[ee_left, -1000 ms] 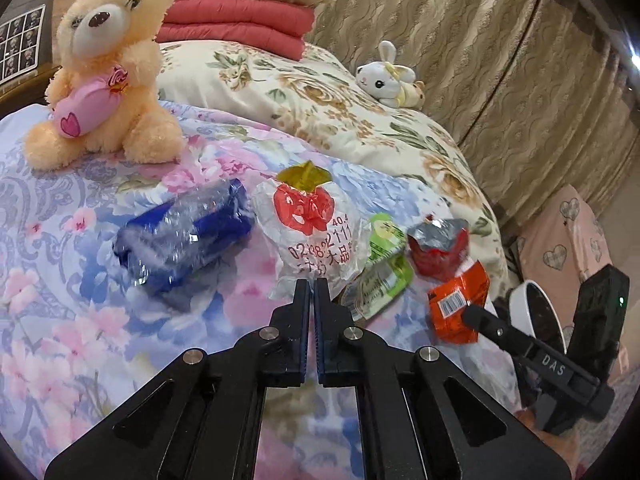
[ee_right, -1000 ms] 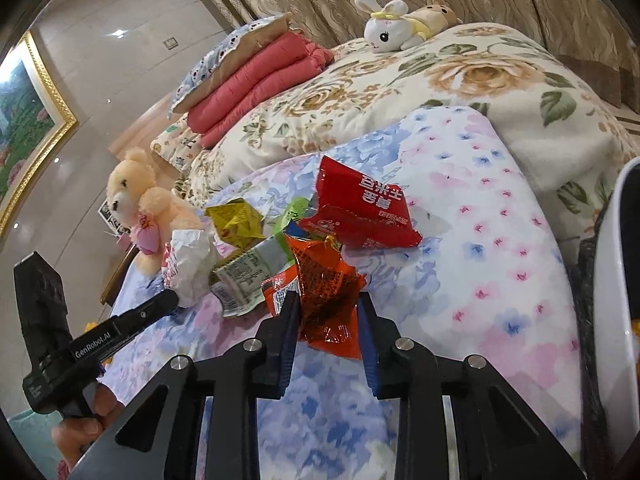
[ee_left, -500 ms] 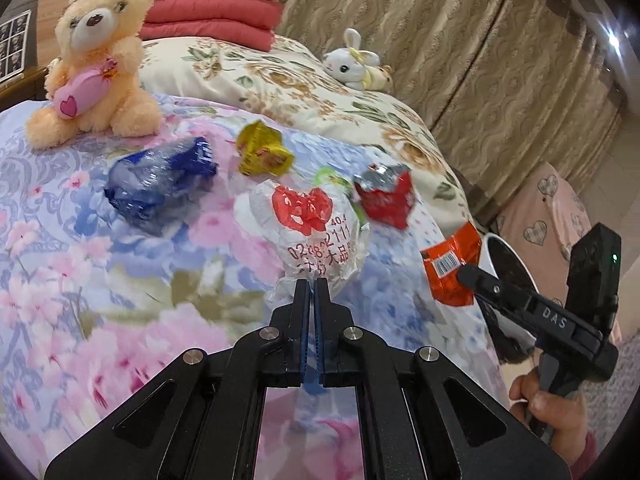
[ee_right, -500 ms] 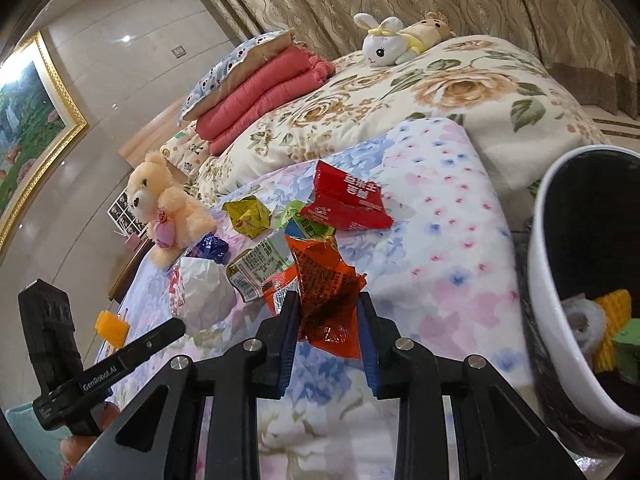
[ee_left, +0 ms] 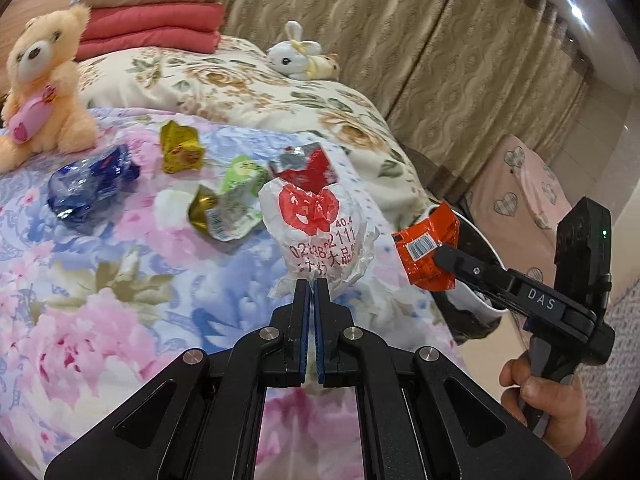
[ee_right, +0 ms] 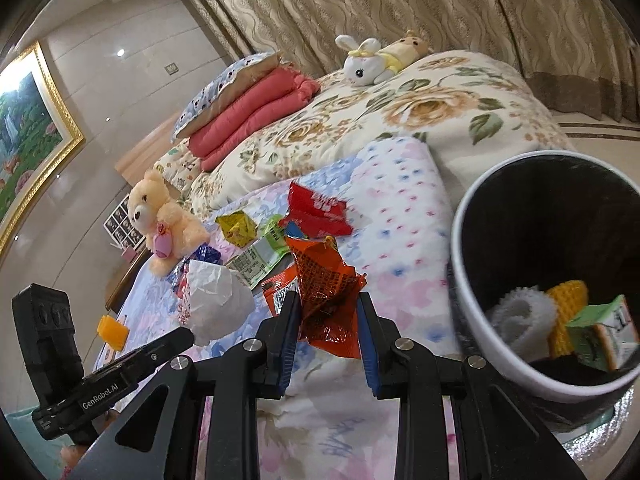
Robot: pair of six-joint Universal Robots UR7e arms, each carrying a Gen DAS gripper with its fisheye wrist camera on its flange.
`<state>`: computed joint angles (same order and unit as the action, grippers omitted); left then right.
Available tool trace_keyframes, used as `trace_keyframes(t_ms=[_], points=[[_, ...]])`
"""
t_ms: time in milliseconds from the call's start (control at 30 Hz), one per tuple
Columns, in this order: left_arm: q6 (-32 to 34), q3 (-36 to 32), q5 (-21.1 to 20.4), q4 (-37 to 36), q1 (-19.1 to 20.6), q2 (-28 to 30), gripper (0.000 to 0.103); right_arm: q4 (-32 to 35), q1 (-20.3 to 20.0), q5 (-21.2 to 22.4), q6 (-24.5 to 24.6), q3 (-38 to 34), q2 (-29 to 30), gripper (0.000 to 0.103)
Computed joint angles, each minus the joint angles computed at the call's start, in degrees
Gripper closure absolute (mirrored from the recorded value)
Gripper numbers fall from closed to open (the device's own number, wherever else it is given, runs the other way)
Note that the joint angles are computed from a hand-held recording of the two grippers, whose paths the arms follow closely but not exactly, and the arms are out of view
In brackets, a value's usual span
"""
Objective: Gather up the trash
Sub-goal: 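Carry the red snack bag and white printed bag over the bin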
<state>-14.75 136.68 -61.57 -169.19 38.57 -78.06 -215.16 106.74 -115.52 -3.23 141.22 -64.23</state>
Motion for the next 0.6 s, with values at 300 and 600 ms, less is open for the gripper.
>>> trace_keyframes(t_ms=[300, 600], points=[[0.40, -0.67, -1.30, -0.46, -2.13, 1.47, 0.101, -0.41, 0.50, -1.21, -0.91, 1.88, -3.56, 0.075], [1.59, -2.04, -2.40, -0.76, -4.08, 3.69, 0.101, -1.00, 0.38, -2.37, -1.24, 3.67, -6.73, 0.075]])
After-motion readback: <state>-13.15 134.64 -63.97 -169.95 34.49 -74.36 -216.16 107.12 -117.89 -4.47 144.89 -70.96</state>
